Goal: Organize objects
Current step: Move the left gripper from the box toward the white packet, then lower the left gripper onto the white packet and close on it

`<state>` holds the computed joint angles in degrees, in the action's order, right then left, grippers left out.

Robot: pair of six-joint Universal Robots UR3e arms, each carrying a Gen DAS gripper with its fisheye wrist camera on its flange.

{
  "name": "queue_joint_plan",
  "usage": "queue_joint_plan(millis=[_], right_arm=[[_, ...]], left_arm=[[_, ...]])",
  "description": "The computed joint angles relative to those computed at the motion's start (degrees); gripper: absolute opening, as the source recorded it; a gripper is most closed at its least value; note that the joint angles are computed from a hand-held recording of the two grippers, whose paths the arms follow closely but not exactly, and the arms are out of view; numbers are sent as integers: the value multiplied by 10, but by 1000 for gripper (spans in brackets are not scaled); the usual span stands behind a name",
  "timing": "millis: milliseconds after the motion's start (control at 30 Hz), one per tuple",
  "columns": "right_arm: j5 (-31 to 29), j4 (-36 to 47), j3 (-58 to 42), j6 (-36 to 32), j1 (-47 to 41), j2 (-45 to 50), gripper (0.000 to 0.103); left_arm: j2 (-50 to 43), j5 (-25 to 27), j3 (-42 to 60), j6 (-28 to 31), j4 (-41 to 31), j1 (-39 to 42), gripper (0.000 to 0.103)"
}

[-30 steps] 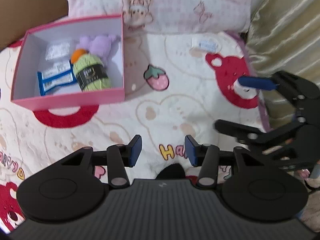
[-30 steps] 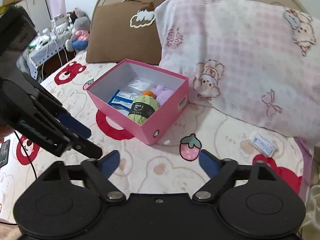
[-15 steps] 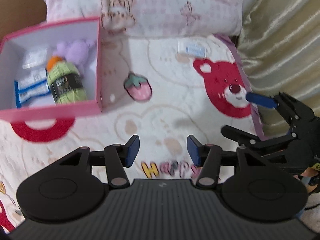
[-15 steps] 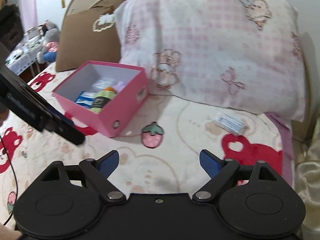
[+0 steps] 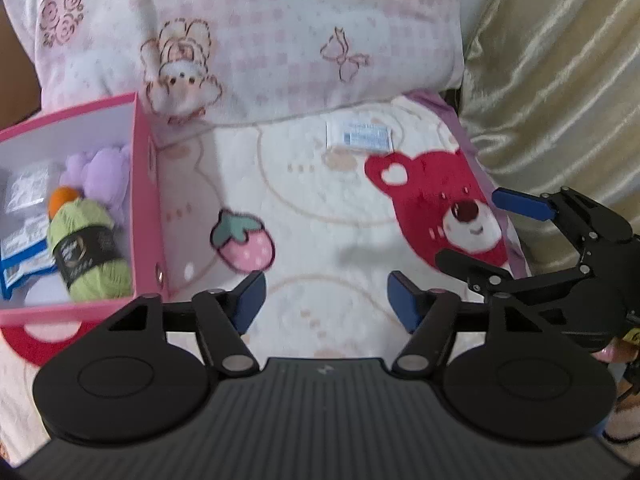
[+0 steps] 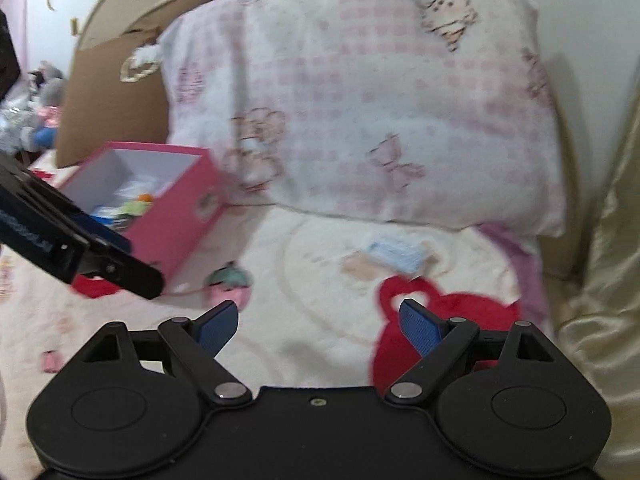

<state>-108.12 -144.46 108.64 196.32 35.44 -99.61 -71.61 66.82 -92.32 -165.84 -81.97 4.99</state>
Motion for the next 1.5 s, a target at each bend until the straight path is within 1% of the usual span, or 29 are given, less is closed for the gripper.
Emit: queue_joint_plan(millis=[33, 167, 267, 333, 367, 400, 467, 500, 567, 633, 667, 700, 833, 967, 1033, 1133, 1233, 1267, 1333, 1400, 1467, 1500], right_arm=[[-5, -8, 2, -5, -3, 6, 90], [8, -42, 14, -26, -32, 25, 90], [1, -81, 22, -40, -44, 55, 90], [-1, -129, 33, -36, -55, 82, 90], [0, -138, 30, -32, -62, 97, 90], [6, -153, 30, -34, -69, 110, 90], [22, -203, 37, -35, -89, 136, 90], [32, -210, 33, -33, -101, 147, 90], [71, -210, 27, -30, -130, 158, 90], [111, -212, 24, -21, -156, 167, 90], [129, -226, 29, -18, -169, 171, 90], [134, -241, 34, -14, -174, 176, 90], [125, -313, 61, -10, -185, 210, 90], [106, -408, 102, -22, -192, 250, 90], [123, -453, 123, -25, -207, 262, 90], [135, -490, 131, -31, -223, 279, 90], [136, -500, 123, -39, -229, 297, 89], [139, -510, 121, -40, -232, 305, 88], [150, -524, 120, -40, -237, 318, 88], [154, -534, 117, -41, -239, 330, 87], [170, -548, 119, -32, -247, 337, 84], [177, -550, 120, -29, -250, 338, 83]], left_arm=[[-5, 2, -10, -6, 23, -5, 72], [-45, 10, -25, -25, 98, -26, 72], [-76, -7, -32, -39, 144, -26, 74], [-94, -15, -41, -55, 183, -26, 79], [-103, -19, -46, -62, 206, -27, 81], [-115, -21, -50, -68, 229, -30, 85], [-147, -11, -40, -87, 255, -43, 87], [-165, -5, -28, -94, 256, -50, 87], [-198, 5, -10, -120, 271, -61, 87], [-222, 13, -10, -140, 310, -68, 87], [-234, 8, -13, -145, 334, -66, 88], [-247, -3, -17, -150, 357, -63, 88], [-298, -31, -19, -178, 429, -60, 88], [-347, -12, -12, -188, 498, -85, 88], [-368, -5, -14, -185, 539, -98, 86], [-405, -9, -5, -186, 586, -110, 86], [-440, -10, 19, -191, 597, -118, 84], [-449, -10, 30, -191, 589, -120, 84], [-465, -8, 42, -196, 589, -123, 79], [-480, -12, 51, -201, 595, -123, 77], [-491, -18, 48, -208, 616, -121, 71], [-497, -20, 49, -212, 626, -121, 64]])
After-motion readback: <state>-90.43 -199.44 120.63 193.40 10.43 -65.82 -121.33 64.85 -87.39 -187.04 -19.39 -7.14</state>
